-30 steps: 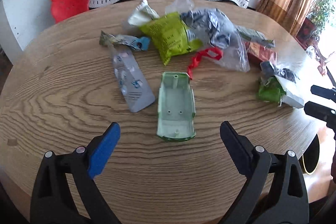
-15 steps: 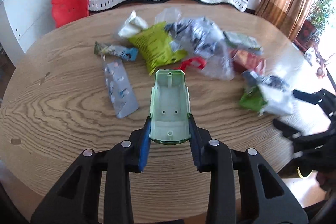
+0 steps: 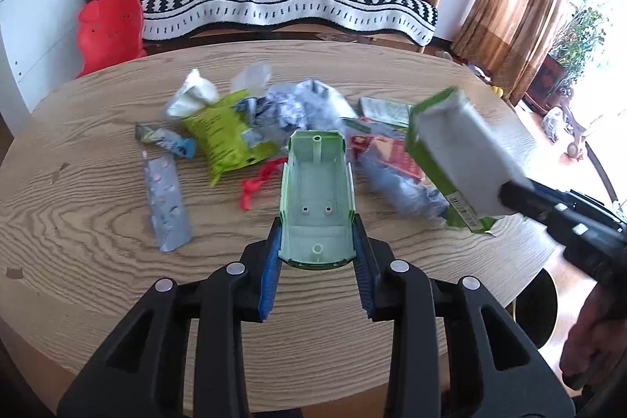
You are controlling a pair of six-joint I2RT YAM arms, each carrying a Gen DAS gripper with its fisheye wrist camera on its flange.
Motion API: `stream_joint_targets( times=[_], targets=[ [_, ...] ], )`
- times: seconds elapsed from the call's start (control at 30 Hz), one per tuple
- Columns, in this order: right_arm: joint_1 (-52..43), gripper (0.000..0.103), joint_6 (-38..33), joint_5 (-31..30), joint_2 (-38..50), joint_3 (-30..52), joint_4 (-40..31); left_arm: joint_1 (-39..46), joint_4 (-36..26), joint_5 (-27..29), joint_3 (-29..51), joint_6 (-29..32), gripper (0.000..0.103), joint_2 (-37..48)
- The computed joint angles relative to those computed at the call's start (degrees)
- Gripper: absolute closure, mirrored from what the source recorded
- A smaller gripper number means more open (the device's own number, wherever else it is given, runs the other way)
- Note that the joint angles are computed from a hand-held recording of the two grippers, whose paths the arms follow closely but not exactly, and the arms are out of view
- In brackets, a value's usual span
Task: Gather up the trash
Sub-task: 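Grasp the white box with the right tool while the left tool holds the green tray, then carry the green tray and white box over the bin and open both tools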
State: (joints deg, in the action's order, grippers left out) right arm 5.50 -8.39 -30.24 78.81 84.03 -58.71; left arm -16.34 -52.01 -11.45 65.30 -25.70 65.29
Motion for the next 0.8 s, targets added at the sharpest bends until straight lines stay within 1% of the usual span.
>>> stream_joint_targets(
  times=[0.07, 0.1, 0.17, 0.23, 0.3, 0.4, 0.5, 0.7, 0.77, 0.8],
  targets=[
    [-3.9, 0.081, 0.2, -3.8, 0.8, 1.4, -2.1, -2.3, 0.6, -0.6, 1.0, -1.5, 0.071, 1.4],
    [-7.2, 0.081, -0.3, -7.6, 2.1, 2.4, -4.0, -3.7, 0.8, -1.3, 1.8, -2.2, 0.071, 2.4],
    [-12.0, 0.081, -1.3, -11.9, 3.6, 4.0, -7.1, -5.9, 1.3, -1.8, 2.8, -3.4, 0.071, 3.9],
    [-16.5, 0.081, -3.6, -14.3, 4.8, 5.7, -10.3, -9.0, 1.9, -3.1, 4.3, -4.5, 0.071, 5.8],
    [-20.4, 0.081, -6.7, -14.1, 5.1, 7.4, -12.5, -12.2, 2.5, -4.1, 6.2, -5.7, 0.071, 8.3],
    [-29.0, 0.081, -12.9, -14.7, 6.3, 10.0, -16.8, -16.6, 3.6, -4.9, 9.1, -6.7, 0.071, 12.1],
    [-36.9, 0.081, -18.7, -13.9, 8.0, 11.0, -19.2, -22.0, 4.3, -5.6, 13.8, -7.9, 0.071, 18.1],
    [-53.3, 0.081, -30.9, -12.4, 12.8, 12.7, -22.0, -33.0, 6.0, -6.1, 26.4, -8.4, 0.071, 32.4],
    [-59.7, 0.081, -34.7, -11.7, 15.9, 13.9, -22.3, -35.6, 6.6, -5.7, 30.2, -8.5, 0.071, 36.8],
    [-61.5, 0.081, -35.8, -11.4, 16.9, 14.2, -22.3, -36.5, 6.7, -5.4, 31.9, -8.5, 0.071, 38.6]
  ],
)
